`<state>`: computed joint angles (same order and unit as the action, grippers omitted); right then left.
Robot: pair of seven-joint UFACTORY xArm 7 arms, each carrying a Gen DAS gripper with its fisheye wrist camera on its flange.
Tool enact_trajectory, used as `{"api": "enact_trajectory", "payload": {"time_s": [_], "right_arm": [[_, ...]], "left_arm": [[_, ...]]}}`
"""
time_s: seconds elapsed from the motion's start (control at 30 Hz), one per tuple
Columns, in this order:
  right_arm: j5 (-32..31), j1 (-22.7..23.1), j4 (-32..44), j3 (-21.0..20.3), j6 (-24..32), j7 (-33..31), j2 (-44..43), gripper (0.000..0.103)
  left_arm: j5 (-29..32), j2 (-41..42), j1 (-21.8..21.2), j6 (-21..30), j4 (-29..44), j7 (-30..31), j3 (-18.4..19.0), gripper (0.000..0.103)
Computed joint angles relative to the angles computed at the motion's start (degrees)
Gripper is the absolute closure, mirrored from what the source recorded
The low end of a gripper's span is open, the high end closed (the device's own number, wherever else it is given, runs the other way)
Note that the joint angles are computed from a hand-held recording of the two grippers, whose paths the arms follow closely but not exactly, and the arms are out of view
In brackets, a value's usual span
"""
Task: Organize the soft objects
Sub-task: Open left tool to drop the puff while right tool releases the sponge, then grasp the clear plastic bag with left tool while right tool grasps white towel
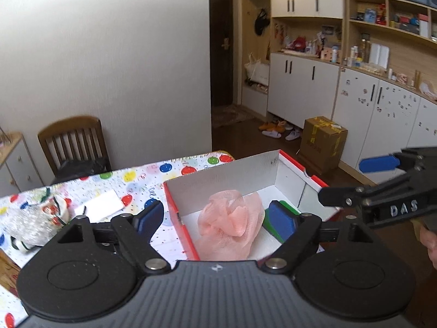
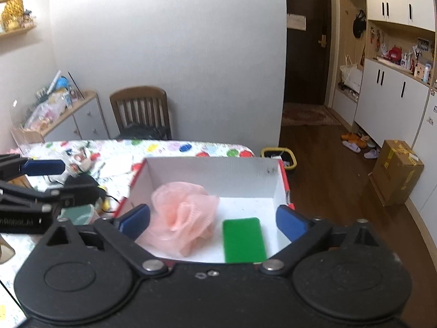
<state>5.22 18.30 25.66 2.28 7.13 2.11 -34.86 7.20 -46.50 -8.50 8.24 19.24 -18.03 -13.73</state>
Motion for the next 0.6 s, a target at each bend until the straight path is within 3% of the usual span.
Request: {"api": "enact_trajectory", "payload": {"time_s": [0.27,0.33,0.6], "right_arm": [[-0.4,0.5,-3.8,5.3,-2.1,5.9,-6.2,0.0],[-0.8,0.5,-4.5,6.9,-2.6,8.2,-7.3,0.0],[-3.5,-0.1,-4.8,14.1,-2.5,18.2,-8.6,0.0]], "left_arm": [[-2.2,-16.4,-5.4,6.7,-8.2,4.4,6.8,0.011],[-3.0,-20.4,-5.7,8.7,-10.0,6.3,8.8,0.004],[-5.0,-37.3,-1.7,17.6,-16.6,15.1,14.6,0.001]]}}
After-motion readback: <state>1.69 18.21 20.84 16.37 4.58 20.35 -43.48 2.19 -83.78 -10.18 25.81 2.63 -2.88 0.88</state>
